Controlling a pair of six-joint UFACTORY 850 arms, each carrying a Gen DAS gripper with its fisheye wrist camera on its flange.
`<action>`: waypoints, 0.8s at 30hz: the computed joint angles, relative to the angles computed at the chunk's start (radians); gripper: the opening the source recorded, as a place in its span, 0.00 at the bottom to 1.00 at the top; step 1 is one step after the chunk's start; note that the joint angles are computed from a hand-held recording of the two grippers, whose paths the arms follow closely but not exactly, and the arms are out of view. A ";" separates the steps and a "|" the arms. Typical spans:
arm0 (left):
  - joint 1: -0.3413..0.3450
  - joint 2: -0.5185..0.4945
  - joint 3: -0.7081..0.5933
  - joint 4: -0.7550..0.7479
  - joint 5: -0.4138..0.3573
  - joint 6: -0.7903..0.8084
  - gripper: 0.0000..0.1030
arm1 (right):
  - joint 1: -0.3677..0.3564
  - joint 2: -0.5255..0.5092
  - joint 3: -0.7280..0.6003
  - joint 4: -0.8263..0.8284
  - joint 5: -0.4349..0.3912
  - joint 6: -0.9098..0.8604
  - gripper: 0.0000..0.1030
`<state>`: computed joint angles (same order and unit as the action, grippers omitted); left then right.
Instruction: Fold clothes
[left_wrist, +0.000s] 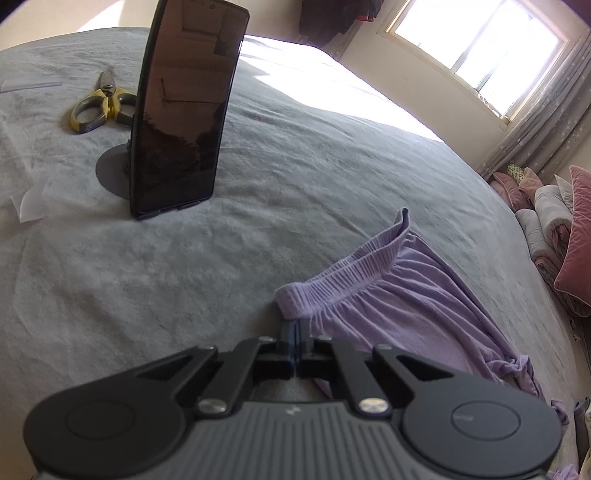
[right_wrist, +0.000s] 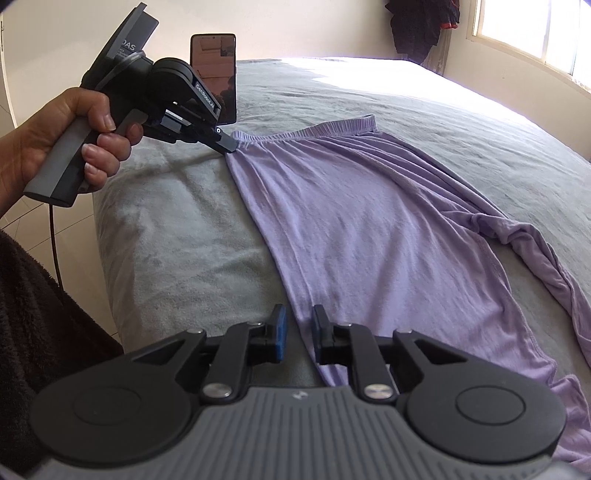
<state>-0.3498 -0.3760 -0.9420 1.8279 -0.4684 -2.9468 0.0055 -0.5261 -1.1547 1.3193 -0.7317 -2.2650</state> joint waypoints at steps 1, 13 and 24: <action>-0.002 0.002 0.002 -0.007 -0.007 0.005 0.00 | 0.001 0.003 0.005 0.010 0.003 -0.010 0.00; -0.013 0.017 -0.003 -0.158 -0.020 0.215 0.03 | -0.007 -0.022 -0.051 -0.127 -0.087 0.199 0.03; 0.014 0.006 -0.084 -0.078 -0.017 0.268 0.38 | -0.031 -0.102 -0.241 -0.104 -0.128 0.365 0.40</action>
